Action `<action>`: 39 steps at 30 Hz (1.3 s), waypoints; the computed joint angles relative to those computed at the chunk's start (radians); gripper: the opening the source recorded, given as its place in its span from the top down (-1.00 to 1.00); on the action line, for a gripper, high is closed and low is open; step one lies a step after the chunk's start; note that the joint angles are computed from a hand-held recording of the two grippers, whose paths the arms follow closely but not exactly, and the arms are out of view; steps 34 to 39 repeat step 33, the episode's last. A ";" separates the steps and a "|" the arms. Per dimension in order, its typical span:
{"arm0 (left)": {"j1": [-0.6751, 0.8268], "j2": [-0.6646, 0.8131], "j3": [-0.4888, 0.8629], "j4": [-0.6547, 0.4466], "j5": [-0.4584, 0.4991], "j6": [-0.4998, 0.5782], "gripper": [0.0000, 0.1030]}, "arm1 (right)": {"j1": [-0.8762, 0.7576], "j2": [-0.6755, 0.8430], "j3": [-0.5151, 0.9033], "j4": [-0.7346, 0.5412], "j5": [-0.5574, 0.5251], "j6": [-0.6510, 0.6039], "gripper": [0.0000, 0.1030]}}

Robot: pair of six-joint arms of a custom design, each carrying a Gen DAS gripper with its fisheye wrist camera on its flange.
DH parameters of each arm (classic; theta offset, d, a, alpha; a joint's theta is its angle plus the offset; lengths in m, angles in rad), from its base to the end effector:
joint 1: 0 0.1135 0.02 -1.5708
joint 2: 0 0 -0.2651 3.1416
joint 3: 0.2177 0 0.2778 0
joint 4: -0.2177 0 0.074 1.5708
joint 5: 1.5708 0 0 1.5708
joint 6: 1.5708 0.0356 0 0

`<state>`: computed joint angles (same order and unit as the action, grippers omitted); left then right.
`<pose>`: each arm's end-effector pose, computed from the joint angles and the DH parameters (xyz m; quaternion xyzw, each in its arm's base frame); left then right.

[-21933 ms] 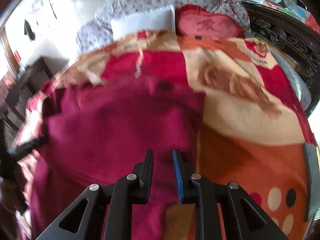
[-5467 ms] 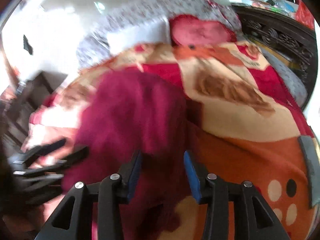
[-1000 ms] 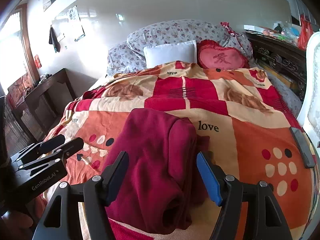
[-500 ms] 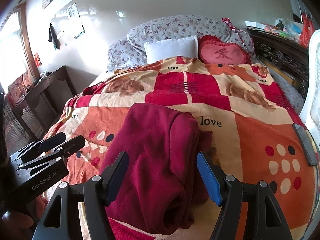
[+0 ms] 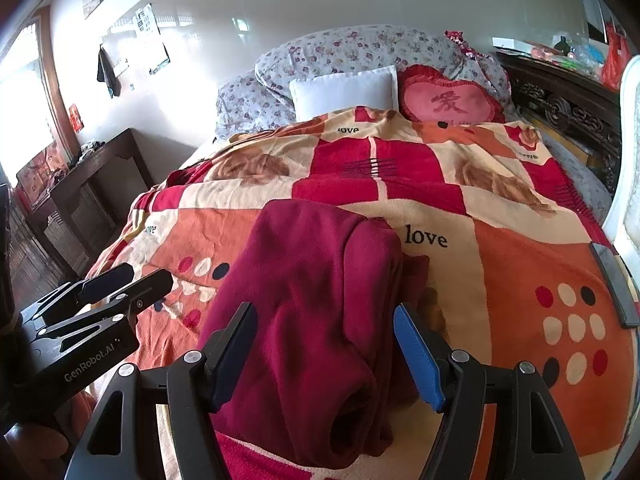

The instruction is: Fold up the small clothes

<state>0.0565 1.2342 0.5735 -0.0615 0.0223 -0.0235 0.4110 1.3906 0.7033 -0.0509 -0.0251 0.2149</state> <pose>0.2653 0.0142 0.1722 -0.0318 0.9107 -0.0034 0.4118 0.2758 0.1212 0.1748 -0.0946 0.9096 0.1354 0.3812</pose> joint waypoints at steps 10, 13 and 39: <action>-0.001 0.007 -0.008 0.010 0.000 0.000 -0.10 | -0.003 0.002 -0.002 0.000 -0.010 -0.003 -0.33; 0.000 0.013 -0.014 0.018 0.000 0.002 -0.10 | -0.004 0.008 0.001 -0.001 -0.011 -0.003 -0.33; 0.069 0.097 0.006 0.083 0.041 0.026 -0.10 | -0.047 0.100 0.028 0.009 -0.053 -0.006 -0.33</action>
